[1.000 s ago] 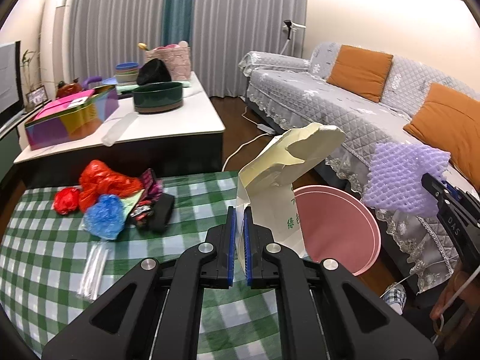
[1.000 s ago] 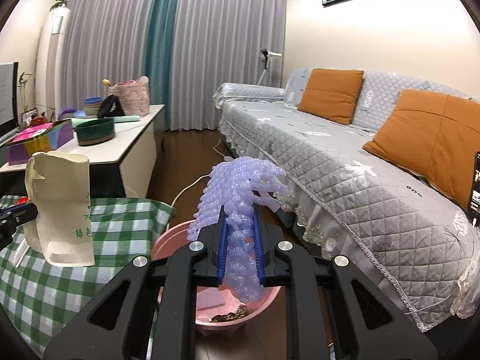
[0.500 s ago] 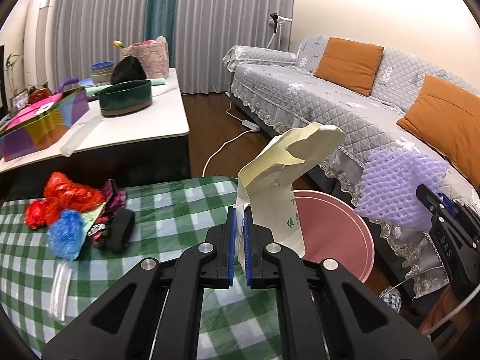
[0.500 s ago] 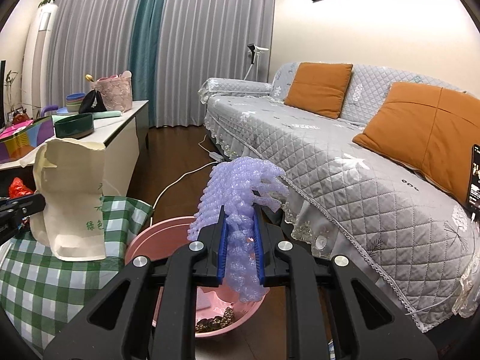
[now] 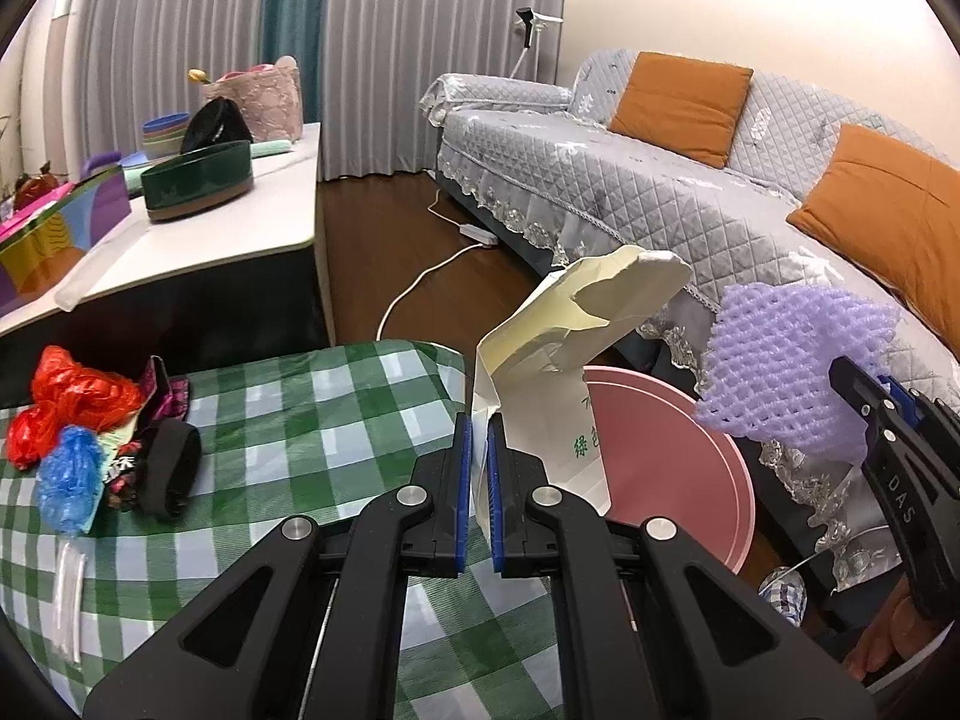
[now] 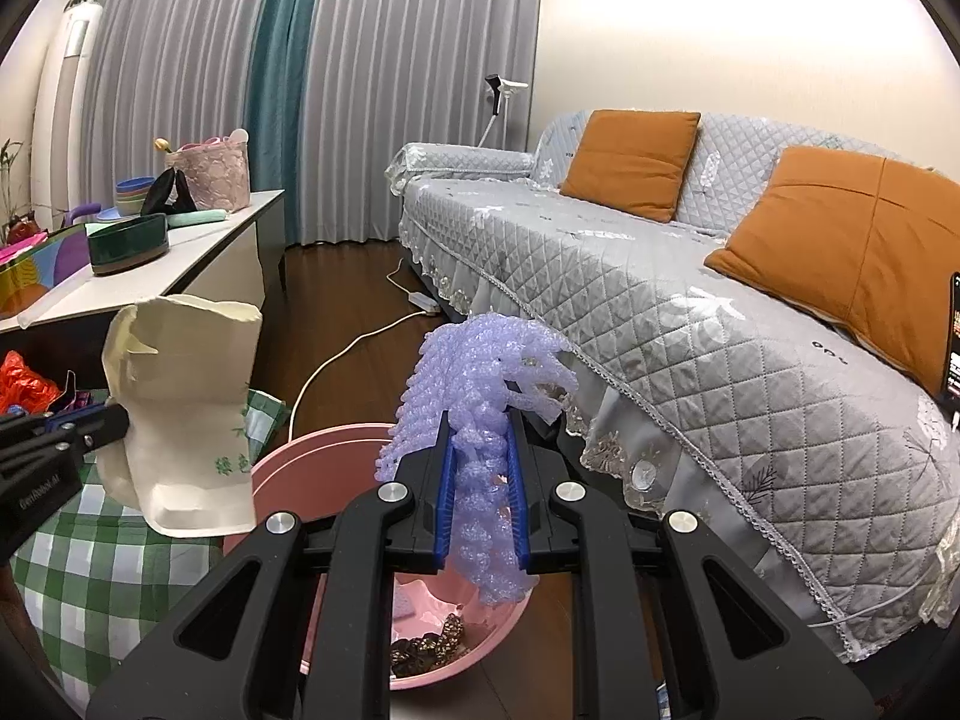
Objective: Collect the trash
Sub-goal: 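Carry the white paper bag with the left tool while the right carries the purple net to the bin, then open the right tool over the pink bin while the left tool releases the white paper bag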
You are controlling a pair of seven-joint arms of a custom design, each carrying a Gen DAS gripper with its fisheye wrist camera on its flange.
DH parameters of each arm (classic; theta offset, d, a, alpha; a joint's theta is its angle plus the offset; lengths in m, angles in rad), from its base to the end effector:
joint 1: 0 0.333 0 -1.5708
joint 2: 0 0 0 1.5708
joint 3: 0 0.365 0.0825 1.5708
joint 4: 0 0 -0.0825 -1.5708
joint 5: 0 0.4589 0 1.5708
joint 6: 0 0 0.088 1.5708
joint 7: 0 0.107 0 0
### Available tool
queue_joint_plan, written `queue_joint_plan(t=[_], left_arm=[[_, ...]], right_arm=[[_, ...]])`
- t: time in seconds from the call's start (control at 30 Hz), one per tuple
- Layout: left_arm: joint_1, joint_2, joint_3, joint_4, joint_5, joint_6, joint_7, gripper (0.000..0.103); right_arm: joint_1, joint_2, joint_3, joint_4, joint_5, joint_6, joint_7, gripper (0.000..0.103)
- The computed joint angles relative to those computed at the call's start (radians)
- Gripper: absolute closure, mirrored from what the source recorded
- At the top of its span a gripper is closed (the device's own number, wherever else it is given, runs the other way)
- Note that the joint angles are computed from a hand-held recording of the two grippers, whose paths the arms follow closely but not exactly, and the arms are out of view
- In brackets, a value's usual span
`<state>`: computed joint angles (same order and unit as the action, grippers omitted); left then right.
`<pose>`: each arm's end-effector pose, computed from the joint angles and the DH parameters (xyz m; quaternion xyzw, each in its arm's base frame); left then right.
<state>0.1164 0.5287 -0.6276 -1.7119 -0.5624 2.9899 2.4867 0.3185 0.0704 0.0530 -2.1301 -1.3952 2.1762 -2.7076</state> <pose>0.7427 -0.2813 0.4130 -0.3772 0.8103 -0.4215 0.1533 0.6018 0.1940 0.4038 -0.3478 0.7786 -0.4839 0.1968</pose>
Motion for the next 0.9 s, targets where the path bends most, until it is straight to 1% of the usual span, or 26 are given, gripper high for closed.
queue_joint_plan(t=[0.17, 0.33, 0.37, 0.43, 0.47, 0.5, 0.53, 0.57, 0.6, 0.63, 0.67, 0.77, 0.9], left_arm=[[-0.021, 0.014, 0.015, 0.013, 0.02, -0.003, -0.016, 0.098], [-0.025, 0.022, 0.016, 0.02, 0.031, -0.014, -0.027, 0.098], [-0.022, 0.024, 0.012, 0.021, 0.03, -0.017, -0.025, 0.098], [0.003, 0.032, -0.019, 0.024, 0.016, -0.027, 0.002, 0.098], [0.027, 0.039, -0.049, 0.025, 0.0, -0.038, 0.032, 0.097], [0.056, 0.046, -0.088, 0.024, -0.019, -0.048, 0.077, 0.096], [0.069, 0.047, -0.105, 0.022, -0.034, -0.049, 0.11, 0.087], [0.087, 0.048, -0.131, 0.015, -0.055, -0.035, 0.153, 0.071], [0.113, 0.051, -0.165, 0.006, -0.082, -0.014, 0.195, 0.066], [0.126, 0.052, -0.179, 0.004, -0.1, -0.009, 0.211, 0.065], [0.128, 0.049, -0.177, 0.005, -0.112, -0.01, 0.21, 0.065], [0.112, 0.025, -0.138, 0.003, -0.136, -0.021, 0.186, 0.065], [0.137, -0.014, -0.136, -0.028, -0.2, -0.016, 0.22, 0.065]], right_arm=[[-0.004, 0.017, -0.007, 0.008, 0.0, 0.019, 0.002, 0.087], [-0.007, 0.021, -0.013, 0.007, 0.001, 0.029, 0.011, 0.087], [-0.007, 0.022, -0.014, 0.007, 0.001, 0.031, 0.01, 0.087], [-0.007, 0.025, -0.015, 0.009, 0.004, 0.032, 0.004, 0.086], [-0.008, 0.025, -0.016, 0.009, 0.005, 0.038, 0.001, 0.082], [-0.01, 0.025, -0.017, 0.009, 0.007, 0.049, 0.0, 0.082], [-0.01, 0.026, -0.017, 0.009, 0.013, 0.051, -0.002, 0.067], [-0.009, 0.027, -0.017, 0.011, 0.027, 0.036, -0.003, 0.044], [-0.006, 0.027, -0.016, 0.011, 0.03, 0.018, 0.009, 0.037], [-0.003, 0.022, -0.016, 0.007, 0.03, 0.003, 0.027, 0.035], [-0.004, 0.018, -0.016, 0.005, 0.036, 0.001, 0.034, 0.035], [-0.008, 0.007, -0.015, 0.001, 0.043, 0.003, 0.048, 0.035], [-0.005, -0.001, -0.005, 0.011, 0.023, 0.006, 0.059, 0.035]])
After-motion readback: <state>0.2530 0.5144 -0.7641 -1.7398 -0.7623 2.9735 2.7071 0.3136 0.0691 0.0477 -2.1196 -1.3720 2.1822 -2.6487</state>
